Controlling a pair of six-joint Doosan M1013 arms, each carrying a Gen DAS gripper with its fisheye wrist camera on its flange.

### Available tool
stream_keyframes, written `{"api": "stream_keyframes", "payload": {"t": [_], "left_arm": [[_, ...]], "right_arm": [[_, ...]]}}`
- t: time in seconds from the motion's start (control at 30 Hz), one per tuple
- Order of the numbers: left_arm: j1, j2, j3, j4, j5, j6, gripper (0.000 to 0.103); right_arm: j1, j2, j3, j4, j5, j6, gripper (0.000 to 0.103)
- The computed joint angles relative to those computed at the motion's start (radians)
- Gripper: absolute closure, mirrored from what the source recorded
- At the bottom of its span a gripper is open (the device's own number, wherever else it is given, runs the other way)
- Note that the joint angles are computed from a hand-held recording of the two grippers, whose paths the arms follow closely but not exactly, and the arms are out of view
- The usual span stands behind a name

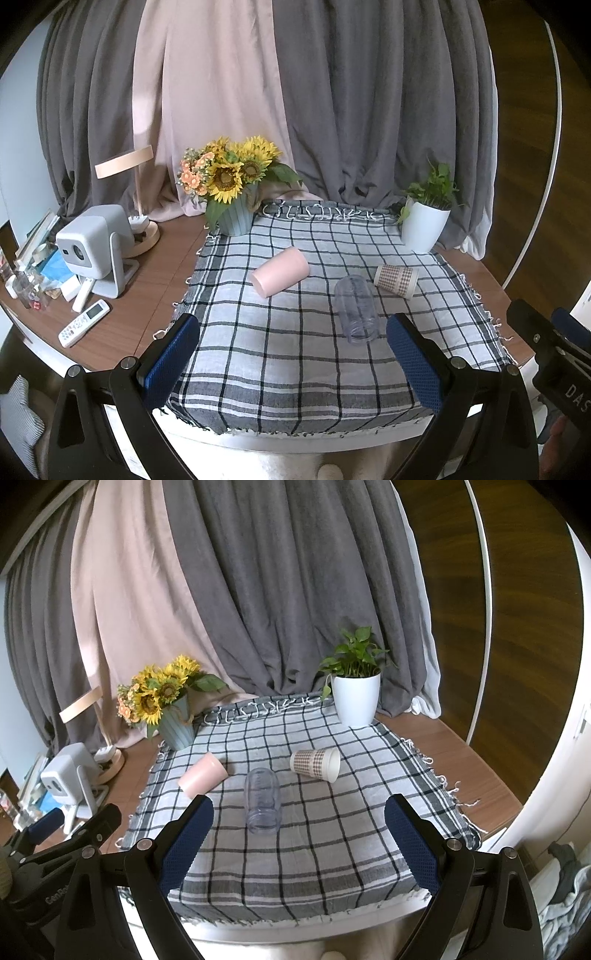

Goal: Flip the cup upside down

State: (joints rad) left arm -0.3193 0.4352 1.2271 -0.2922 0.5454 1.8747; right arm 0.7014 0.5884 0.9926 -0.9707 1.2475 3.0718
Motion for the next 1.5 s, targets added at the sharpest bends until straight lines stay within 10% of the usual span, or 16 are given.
{"api": "stream_keyframes", "payload": {"t": [1.1,1.5], "left_arm": [[-0.071,0.182,-0.269,0.261,0.123,-0.354,0.0],[-0.046,0.414,-0.644,0.24,0.458,-0.102,0.0]], "right_arm": [[-0.162,0.029,-0.031,0.179,-0.236,-0.241,0.009],[-0.199,0.136,-0.18,0.362,-0.181,-0.251,0.009]]}}
